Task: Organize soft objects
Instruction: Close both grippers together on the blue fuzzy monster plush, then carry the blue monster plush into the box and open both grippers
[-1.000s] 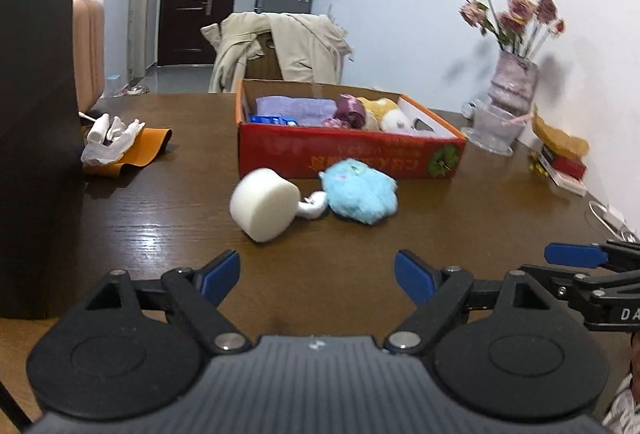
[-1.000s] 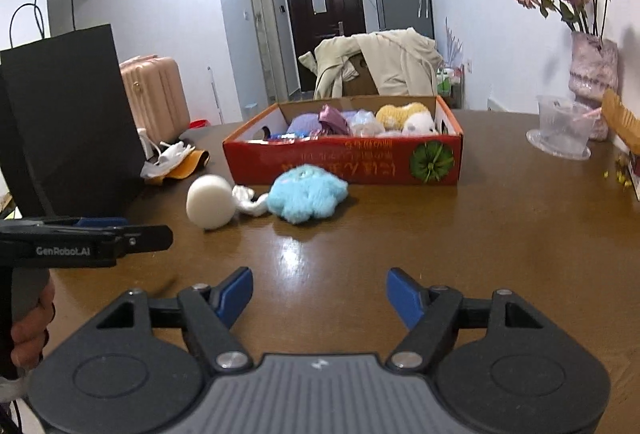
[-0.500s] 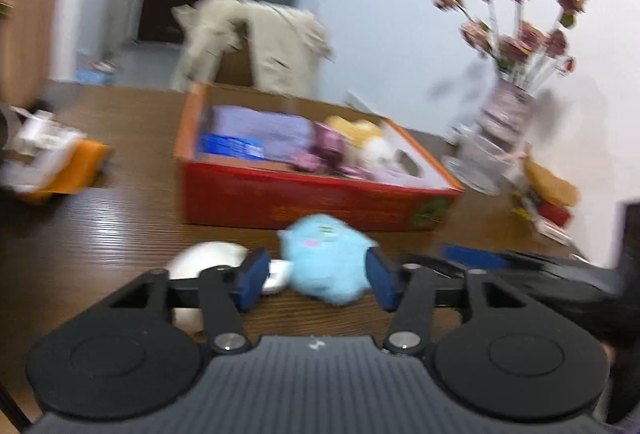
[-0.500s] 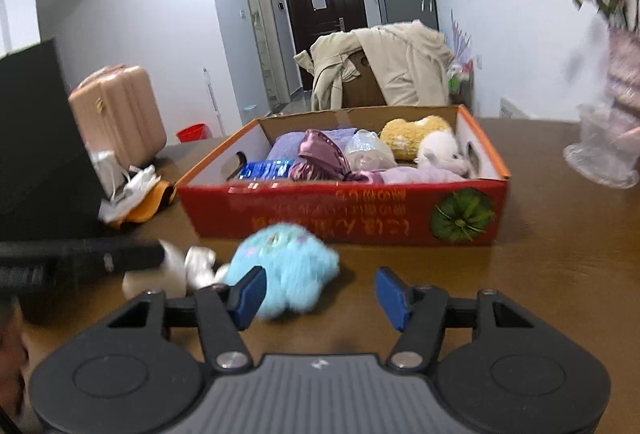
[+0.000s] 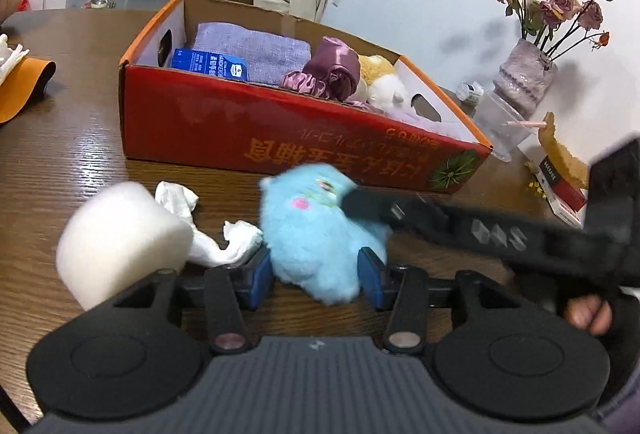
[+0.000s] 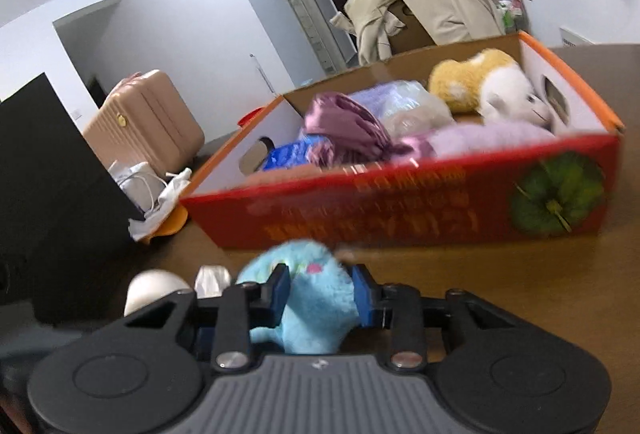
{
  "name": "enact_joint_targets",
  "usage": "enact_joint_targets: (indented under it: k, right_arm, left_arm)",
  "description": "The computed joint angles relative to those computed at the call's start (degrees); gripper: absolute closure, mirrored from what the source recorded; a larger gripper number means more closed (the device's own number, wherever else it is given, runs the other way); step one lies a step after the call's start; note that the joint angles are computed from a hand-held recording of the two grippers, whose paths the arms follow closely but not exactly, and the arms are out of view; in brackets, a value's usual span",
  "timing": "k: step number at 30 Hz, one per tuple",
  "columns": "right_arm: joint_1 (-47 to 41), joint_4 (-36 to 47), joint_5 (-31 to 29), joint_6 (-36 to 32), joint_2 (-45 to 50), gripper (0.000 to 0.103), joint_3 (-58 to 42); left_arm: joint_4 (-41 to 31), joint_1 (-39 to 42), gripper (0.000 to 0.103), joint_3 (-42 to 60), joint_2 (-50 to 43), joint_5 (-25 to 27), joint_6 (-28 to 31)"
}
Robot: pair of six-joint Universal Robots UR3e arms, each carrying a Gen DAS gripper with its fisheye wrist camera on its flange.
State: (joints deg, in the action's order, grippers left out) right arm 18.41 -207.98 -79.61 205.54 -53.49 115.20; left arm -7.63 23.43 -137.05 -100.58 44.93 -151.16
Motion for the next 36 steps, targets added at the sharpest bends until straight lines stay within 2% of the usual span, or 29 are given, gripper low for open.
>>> enact_joint_targets:
  k: [3, 7, 10, 15, 17, 20, 21, 22, 24, 25, 26, 27, 30, 32, 36]
  right_arm:
    - [-0.1, -4.37, 0.28, 3.7, -2.49, 0.071, 7.03]
    - [0.72, -9.88, -0.79, 7.65, -5.98, 0.074, 15.51]
    - [2.74, -14.19, -3.52, 10.68, -9.69, 0.075, 21.64]
    - [10.26, -13.65, -12.32, 12.91, -17.42, 0.076, 26.23]
    - [11.52, -13.52, -14.01, 12.96, -19.35, 0.076, 27.23]
    - [12.89, -10.04, -16.39, 11.73, -22.86, 0.076, 26.06]
    - [12.68, -8.24, -16.65, 10.46, -24.52, 0.076, 25.17]
    - [12.26, -6.14, -16.68, 9.07, -26.35, 0.076, 23.92]
    - [9.93, -1.61, -15.44, 5.34, -29.02, 0.076, 19.84]
    - [8.52, 1.17, -14.65, 3.5, -29.8, 0.076, 16.91]
    - [7.21, 4.75, -14.31, 0.77, -29.53, 0.076, 12.25]
    - [6.05, 7.86, -13.87, -2.19, -28.45, 0.076, 7.58]
    - [1.07, 16.32, -8.87, -6.76, -21.7, 0.076, -7.52]
    - [-1.41, 22.67, -6.59, -8.9, -14.72, 0.076, -19.39]
    - [-6.7, 36.43, 1.16, -9.92, 1.92, 0.077, -42.97]
  left_arm:
    - [-4.42, 0.63, 0.066, 0.17, 1.22, -1.66, 1.92]
    - [-9.31, 2.68, 0.067, -5.48, 10.03, -4.84, 7.91]
    - [-23.34, 6.87, 0.068, -9.08, 22.37, -8.51, 15.35]
    - [-60.76, 15.37, 0.07, -9.31, 47.01, -12.53, 32.07]
    - [-69.63, 17.43, 0.07, -8.4, 52.37, -13.46, 35.89]
    - [-74.95, 18.47, 0.07, -6.46, 55.41, -15.11, 38.11]
    - [-73.45, 18.08, 0.07, -5.67, 54.96, -16.26, 36.88]
    - [-68.65, 16.96, 0.07, -5.02, 53.2, -17.49, 33.26]
    - [-47.1, 12.2, 0.07, -4.29, 43.05, -19.66, 23.07]
    - [-35.13, 9.84, 0.07, -2.96, 37.05, -19.89, 14.66]
    - [-24.01, 7.0, 0.07, 0.05, 31.05, -17.99, 4.38]
    - [-17.67, 4.1, 0.07, 4.98, 25.05, -15.55, -2.41]
    - [-8.18, -3.3, 0.07, 22.75, 7.05, -8.83, -15.44]
    - [-4.41, -6.98, 0.07, 34.74, -4.87, -4.46, -22.99]
    - [-15.0, -11.34, 0.07, 58.34, -23.13, 2.22, -28.29]
